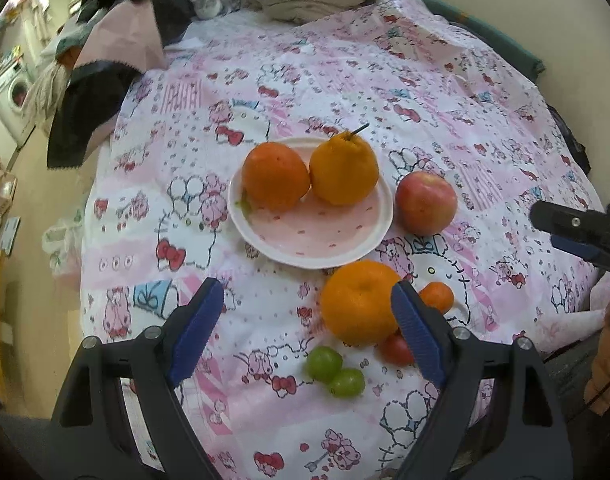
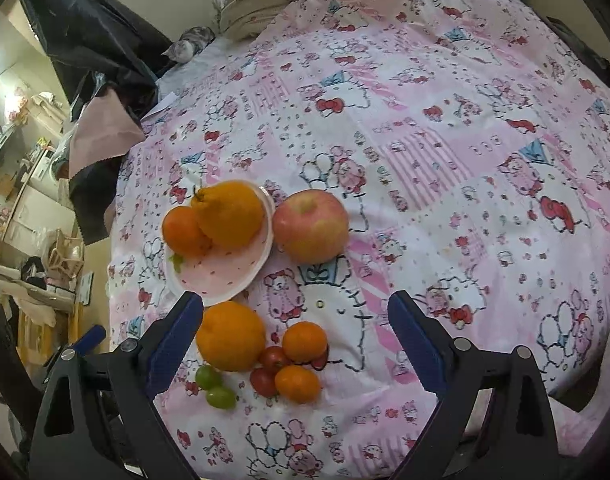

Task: Organize fruits
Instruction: 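Reach the left tool to the round orange beside the plate and grasp it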

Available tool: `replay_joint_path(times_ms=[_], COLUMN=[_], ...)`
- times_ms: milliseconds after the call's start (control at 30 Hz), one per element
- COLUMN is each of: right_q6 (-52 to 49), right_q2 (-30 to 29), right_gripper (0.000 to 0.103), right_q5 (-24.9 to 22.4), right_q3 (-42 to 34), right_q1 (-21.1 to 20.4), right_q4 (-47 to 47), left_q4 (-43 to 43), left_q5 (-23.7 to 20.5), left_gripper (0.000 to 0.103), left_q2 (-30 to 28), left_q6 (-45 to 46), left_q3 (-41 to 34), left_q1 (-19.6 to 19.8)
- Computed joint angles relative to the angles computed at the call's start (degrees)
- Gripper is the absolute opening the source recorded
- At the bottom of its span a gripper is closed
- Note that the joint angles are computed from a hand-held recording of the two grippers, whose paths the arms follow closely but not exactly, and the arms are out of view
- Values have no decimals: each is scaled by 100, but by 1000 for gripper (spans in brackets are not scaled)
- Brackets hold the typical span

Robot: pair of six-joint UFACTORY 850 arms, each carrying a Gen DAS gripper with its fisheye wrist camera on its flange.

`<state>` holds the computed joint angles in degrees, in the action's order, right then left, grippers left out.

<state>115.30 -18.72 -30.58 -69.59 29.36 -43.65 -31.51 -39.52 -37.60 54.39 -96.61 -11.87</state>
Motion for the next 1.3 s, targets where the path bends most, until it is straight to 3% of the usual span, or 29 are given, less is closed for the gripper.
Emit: replay_joint_path(times_ms=[233, 533, 767, 1133, 1300], right_q6=[632, 1523, 1982, 2163, 1953], right_q2=[233, 461, 543, 515, 477], right_gripper=[96, 96, 96, 96, 96], right_q5=[274, 956, 1165, 1433, 1439], right_q3=[251, 660, 759, 760, 714], right_q1=[7, -139, -177, -276, -277], right_q4=[-588, -1048, -1498, -1704, -1533], left_q4=[558, 1147, 1660, 2040, 1925], left_q5=[-140, -844, -927, -1292, -1059], left_gripper=[83, 83, 83, 82, 75], left_q2=[-107, -545, -821, -1204, -1093], left_q6=[-932, -2199, -3079, -3493, -3327], left_q3=[-39, -336, -523, -896, -709], left_q1=[-126, -402, -594, -775, -787])
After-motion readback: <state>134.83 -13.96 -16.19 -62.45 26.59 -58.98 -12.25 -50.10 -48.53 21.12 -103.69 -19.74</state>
